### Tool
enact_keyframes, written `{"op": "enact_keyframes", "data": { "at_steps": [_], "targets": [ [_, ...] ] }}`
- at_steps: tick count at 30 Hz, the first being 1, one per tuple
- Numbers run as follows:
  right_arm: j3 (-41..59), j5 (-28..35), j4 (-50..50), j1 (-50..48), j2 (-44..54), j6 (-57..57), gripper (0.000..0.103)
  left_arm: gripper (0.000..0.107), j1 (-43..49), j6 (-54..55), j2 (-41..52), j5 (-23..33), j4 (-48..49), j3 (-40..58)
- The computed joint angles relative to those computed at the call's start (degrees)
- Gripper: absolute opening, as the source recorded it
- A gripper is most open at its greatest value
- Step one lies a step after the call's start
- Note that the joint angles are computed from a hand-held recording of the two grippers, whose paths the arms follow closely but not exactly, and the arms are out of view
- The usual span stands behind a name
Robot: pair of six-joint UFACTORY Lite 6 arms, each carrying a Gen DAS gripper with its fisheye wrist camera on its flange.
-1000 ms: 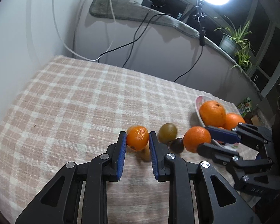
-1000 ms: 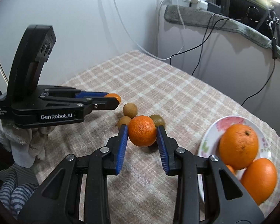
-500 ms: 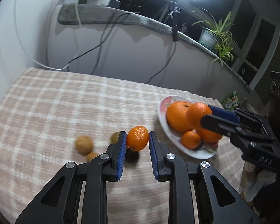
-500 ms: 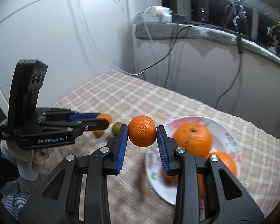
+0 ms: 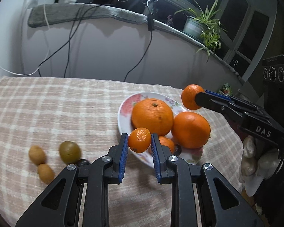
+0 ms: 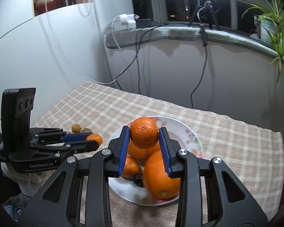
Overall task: Organize fruits
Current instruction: 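Carry both held tangerines with both tools over the white plate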
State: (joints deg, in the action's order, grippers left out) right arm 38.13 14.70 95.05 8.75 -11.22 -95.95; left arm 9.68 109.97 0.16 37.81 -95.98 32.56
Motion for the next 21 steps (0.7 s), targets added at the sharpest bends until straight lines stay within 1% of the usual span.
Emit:
{"op": "enact_keyframes", "data": {
  "at_steps": [7,16,21],
  "targets": [
    [1.28,3.23,-1.07,-5.58,3.08,-0.97,0.033,0.022,-3.37,1.52,0.95,-2.58,-2.82,0.67],
    [6.35,6.11,-2.53,-10.14,11.3,-0.13,0.033,0.022,-7.24,6.14,3.47,-6.97,-8.16,1.73],
    [9.47,8.3,-4.67,-11.96,15.68,2.68,0.033,0.022,-7.87,6.99,3.97,-7.36,-9.16,1.78]
  ]
}}
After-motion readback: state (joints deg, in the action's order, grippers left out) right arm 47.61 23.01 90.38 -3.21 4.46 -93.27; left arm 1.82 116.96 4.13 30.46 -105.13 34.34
